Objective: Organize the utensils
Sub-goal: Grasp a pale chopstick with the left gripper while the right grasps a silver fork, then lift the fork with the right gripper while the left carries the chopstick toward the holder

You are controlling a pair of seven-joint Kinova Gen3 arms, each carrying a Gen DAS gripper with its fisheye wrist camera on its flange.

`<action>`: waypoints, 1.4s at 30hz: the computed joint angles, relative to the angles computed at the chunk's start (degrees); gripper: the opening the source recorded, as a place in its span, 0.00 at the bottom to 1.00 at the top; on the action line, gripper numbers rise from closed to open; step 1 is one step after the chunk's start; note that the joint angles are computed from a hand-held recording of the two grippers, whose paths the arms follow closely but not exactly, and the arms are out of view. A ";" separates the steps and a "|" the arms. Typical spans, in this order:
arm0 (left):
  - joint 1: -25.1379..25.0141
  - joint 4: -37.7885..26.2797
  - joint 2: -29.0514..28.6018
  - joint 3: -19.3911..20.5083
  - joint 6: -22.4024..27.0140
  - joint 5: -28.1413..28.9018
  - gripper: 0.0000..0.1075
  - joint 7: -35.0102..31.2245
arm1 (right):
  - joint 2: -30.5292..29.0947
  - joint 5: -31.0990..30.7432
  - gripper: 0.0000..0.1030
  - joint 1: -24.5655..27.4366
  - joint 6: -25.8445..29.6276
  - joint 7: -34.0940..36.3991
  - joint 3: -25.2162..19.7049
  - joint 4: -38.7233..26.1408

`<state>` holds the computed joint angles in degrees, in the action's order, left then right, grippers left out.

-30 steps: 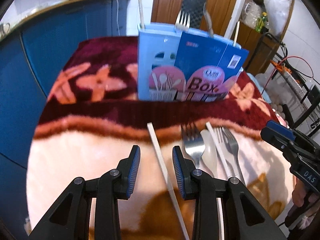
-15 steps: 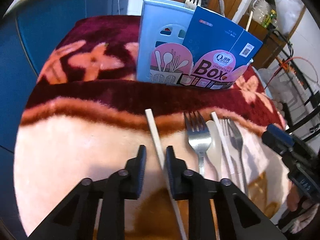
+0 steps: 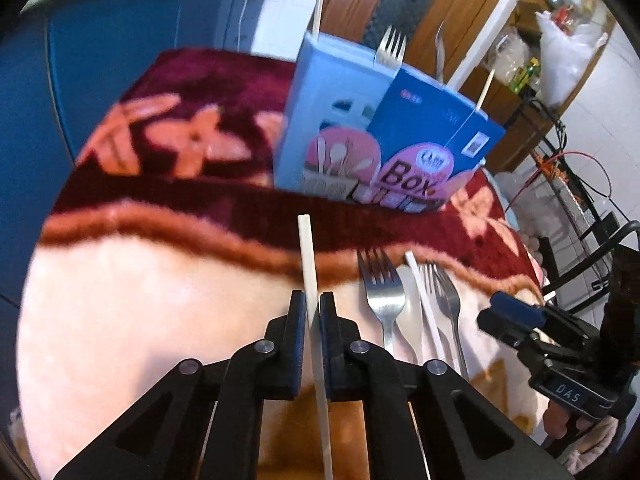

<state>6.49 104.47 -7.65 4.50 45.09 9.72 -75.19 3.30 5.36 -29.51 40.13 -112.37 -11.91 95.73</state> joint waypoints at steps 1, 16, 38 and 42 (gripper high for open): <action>-0.09 0.65 -0.84 0.59 -1.30 -1.37 0.06 0.89 | 0.43 -0.17 0.43 -0.06 0.35 0.05 -0.05 -0.44; 0.65 4.96 -5.15 -0.30 -9.47 -2.57 0.06 -0.18 | 6.67 1.88 0.43 -3.24 6.16 -1.76 1.22 -7.76; -0.44 7.24 -8.91 2.67 -17.46 -4.70 0.06 2.20 | -3.45 7.92 0.25 -0.90 -16.45 -7.25 -0.21 6.34; -1.40 7.17 -9.32 3.79 -18.71 -6.12 0.06 4.12 | -6.13 14.87 0.24 1.06 -22.05 -14.64 -2.45 9.88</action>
